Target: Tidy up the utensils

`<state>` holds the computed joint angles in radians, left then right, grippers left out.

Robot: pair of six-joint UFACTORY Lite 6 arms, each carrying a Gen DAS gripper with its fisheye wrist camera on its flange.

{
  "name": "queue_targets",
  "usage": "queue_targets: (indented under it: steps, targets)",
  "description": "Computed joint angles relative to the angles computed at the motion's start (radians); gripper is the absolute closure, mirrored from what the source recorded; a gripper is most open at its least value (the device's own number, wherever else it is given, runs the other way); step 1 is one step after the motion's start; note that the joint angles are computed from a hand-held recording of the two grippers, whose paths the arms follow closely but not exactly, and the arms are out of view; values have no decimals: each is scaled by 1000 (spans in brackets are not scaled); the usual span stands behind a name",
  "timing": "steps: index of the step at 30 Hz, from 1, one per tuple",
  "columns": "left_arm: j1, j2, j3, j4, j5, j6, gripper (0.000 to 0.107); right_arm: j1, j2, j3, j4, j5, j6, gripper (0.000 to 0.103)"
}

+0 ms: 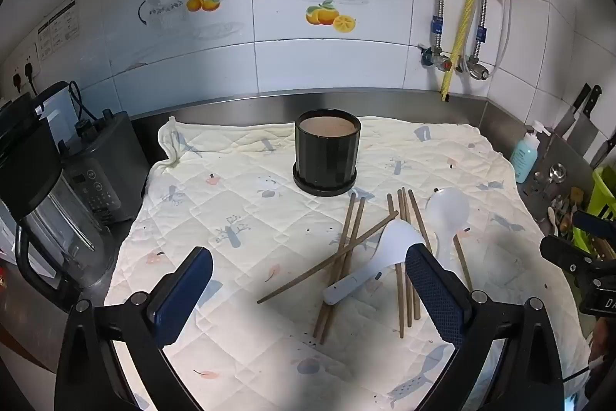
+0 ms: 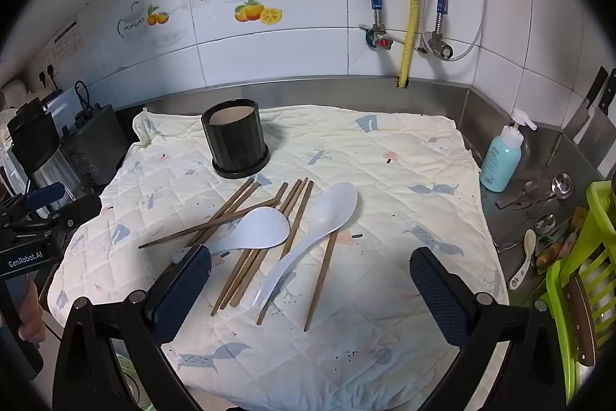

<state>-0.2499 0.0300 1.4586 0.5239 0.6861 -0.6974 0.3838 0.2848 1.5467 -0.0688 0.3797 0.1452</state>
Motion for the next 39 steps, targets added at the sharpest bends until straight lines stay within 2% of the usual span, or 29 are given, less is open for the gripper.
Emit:
queue_targets:
  steps: [11, 39]
  targets:
    - [36, -22, -26, -64, -37, 68, 4, 1, 2, -1, 5, -7, 2, 0]
    - [47, -20, -28, -43, -39, 27, 4, 17, 15, 22, -17, -2, 38, 0]
